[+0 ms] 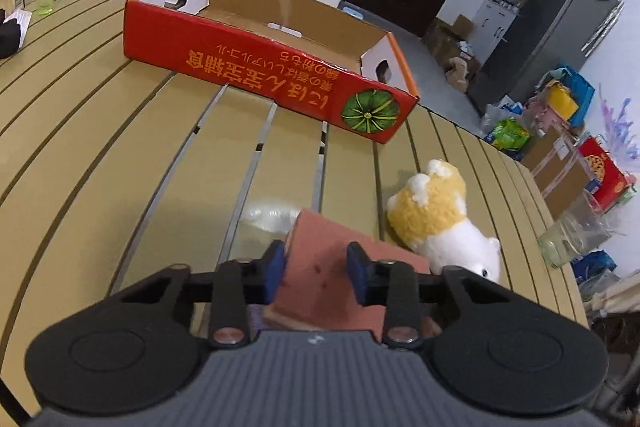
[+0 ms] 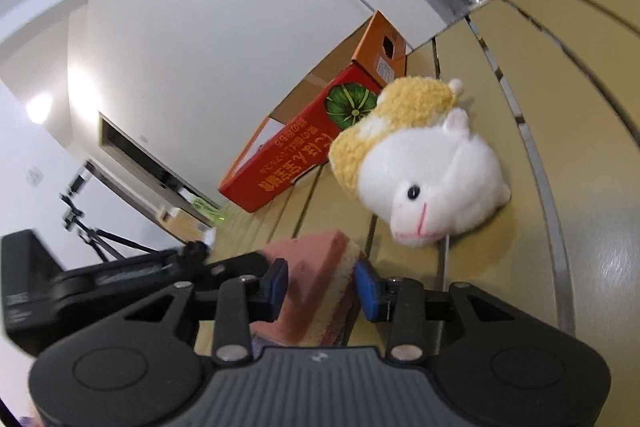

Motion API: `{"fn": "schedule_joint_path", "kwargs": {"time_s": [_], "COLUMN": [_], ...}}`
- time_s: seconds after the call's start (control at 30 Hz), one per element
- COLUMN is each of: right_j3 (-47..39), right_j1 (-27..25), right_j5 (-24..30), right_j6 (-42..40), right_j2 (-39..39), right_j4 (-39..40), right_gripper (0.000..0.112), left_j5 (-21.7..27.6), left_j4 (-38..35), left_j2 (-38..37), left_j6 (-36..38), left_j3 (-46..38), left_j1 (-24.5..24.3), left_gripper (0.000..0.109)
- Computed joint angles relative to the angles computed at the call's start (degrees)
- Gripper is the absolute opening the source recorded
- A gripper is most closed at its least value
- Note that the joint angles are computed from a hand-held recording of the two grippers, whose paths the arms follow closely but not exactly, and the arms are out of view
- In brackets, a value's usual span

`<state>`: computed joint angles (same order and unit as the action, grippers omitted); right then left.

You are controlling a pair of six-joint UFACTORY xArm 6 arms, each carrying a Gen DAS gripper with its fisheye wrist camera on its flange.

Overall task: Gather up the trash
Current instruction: 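Close both tools together on the pink rectangular sponge block, then carry the pink sponge block over the bin and open both tools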

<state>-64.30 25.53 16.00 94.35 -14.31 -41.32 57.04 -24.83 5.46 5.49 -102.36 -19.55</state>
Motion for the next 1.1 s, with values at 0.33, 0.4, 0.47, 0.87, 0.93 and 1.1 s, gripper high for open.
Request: {"fn": "schedule_joint_path", "kwargs": {"time_s": [0.33,0.4,0.47,0.87,0.93,1.1], "right_j3": [-2.2,-2.6,-2.2,-13.9,-17.0,-25.3], "right_j1": [3.1,3.7,4.5,16.7,20.0,27.2], "right_j5": [4.5,6.1,5.9,0.5,1.1,6.3], "right_j6": [-9.4,-8.2,-3.6,-10.7,-18.2,-38.8], "right_j2": [-0.1,-0.6,-2.4,5.4,9.4,19.3], "right_j4": [1.6,-2.1,-10.3,-13.7,-6.9,14.6], "right_gripper": [0.031,0.029,0.028,0.025,0.025,0.025], "left_j5": [-3.6,-5.7,-7.6,-8.8,-4.7,8.7], "left_j4": [-3.9,-2.9,-3.0,-4.8,-6.6,-15.9], "left_j2": [-7.2,-9.2,-11.8,-45.7,-51.3,-58.3], "left_j6": [-0.2,-0.8,-0.8,-2.1,-1.2,5.1], "left_j3": [9.1,10.6,12.3,38.8,43.1,50.5], "left_j1": [1.4,0.4,0.0,14.9,22.2,44.2], "left_gripper": [0.031,0.028,0.027,0.026,0.026,0.026]}}
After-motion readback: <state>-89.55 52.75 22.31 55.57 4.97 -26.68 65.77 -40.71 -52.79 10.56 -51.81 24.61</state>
